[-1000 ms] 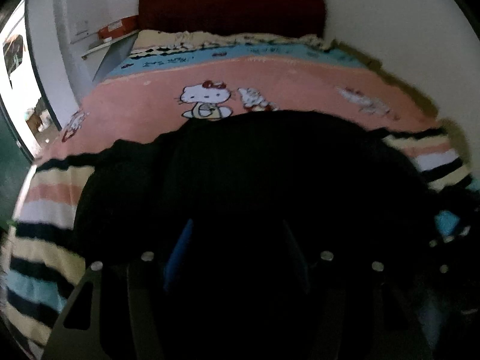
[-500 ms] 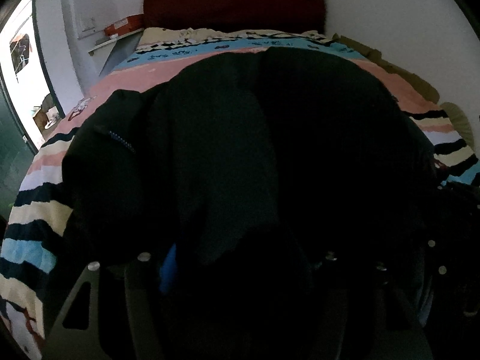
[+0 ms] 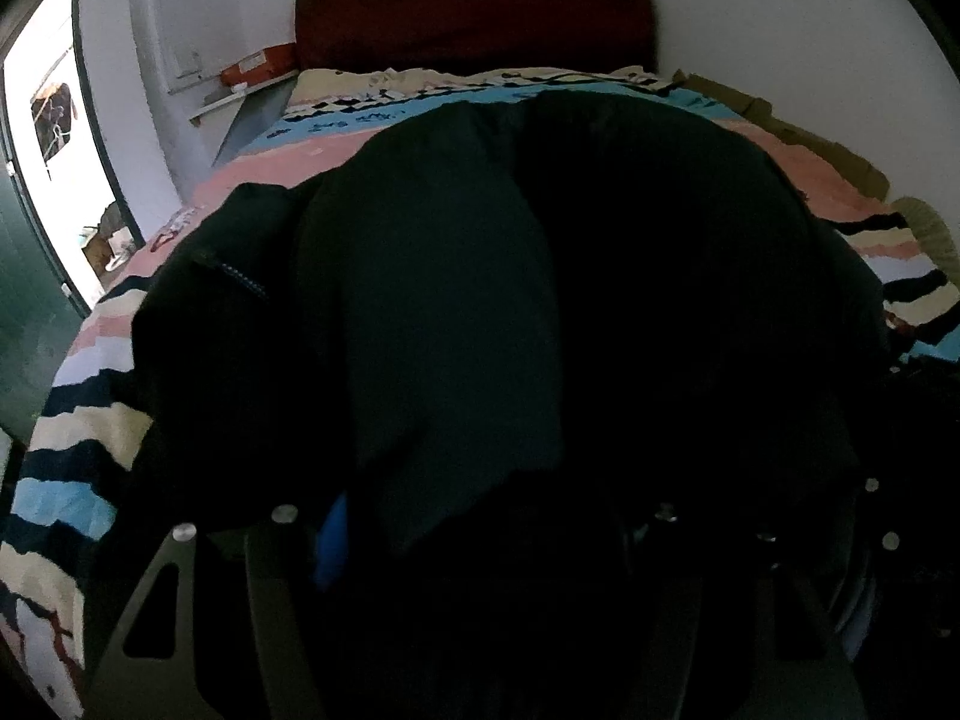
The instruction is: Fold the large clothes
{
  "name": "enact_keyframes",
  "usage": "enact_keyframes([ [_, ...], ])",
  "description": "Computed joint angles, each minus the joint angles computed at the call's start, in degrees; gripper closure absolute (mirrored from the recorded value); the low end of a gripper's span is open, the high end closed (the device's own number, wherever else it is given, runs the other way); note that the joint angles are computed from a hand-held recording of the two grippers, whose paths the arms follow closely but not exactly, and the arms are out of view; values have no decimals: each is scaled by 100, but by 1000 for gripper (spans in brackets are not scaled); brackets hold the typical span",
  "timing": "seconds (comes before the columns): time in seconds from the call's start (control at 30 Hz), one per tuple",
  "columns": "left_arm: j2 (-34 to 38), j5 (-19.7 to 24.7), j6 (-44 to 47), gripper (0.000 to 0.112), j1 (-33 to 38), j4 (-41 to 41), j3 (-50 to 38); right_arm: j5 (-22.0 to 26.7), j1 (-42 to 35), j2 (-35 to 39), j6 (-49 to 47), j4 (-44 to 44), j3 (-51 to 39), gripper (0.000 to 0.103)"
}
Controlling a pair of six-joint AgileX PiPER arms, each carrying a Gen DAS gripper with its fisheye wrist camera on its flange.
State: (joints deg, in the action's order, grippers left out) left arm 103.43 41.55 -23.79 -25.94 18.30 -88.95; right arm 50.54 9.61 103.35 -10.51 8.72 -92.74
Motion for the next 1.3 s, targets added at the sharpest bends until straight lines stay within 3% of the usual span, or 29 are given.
enact_keyframes([
  [0.3, -265, 338, -265, 48, -178, 431, 27, 273, 177, -262, 462, -447, -4, 33],
  [0.6, -1334, 747, -871, 48, -749, 1166, 600, 450, 235, -978, 637, -430, 375, 29],
  [0.77, -2057, 1161, -1372, 48, -1279, 1648, 1048, 572, 104, -1625, 569, -219, 829, 24],
  [1.03, -3034, 1931, -1907, 48, -2005, 2063, 1684, 829, -3, -2977, 649, -309, 1815, 24],
  [1.3, -3540, 2570, -2464, 48, -2700, 2298, 2077, 1143, -824, -4100, 414, 57, 2549, 23],
])
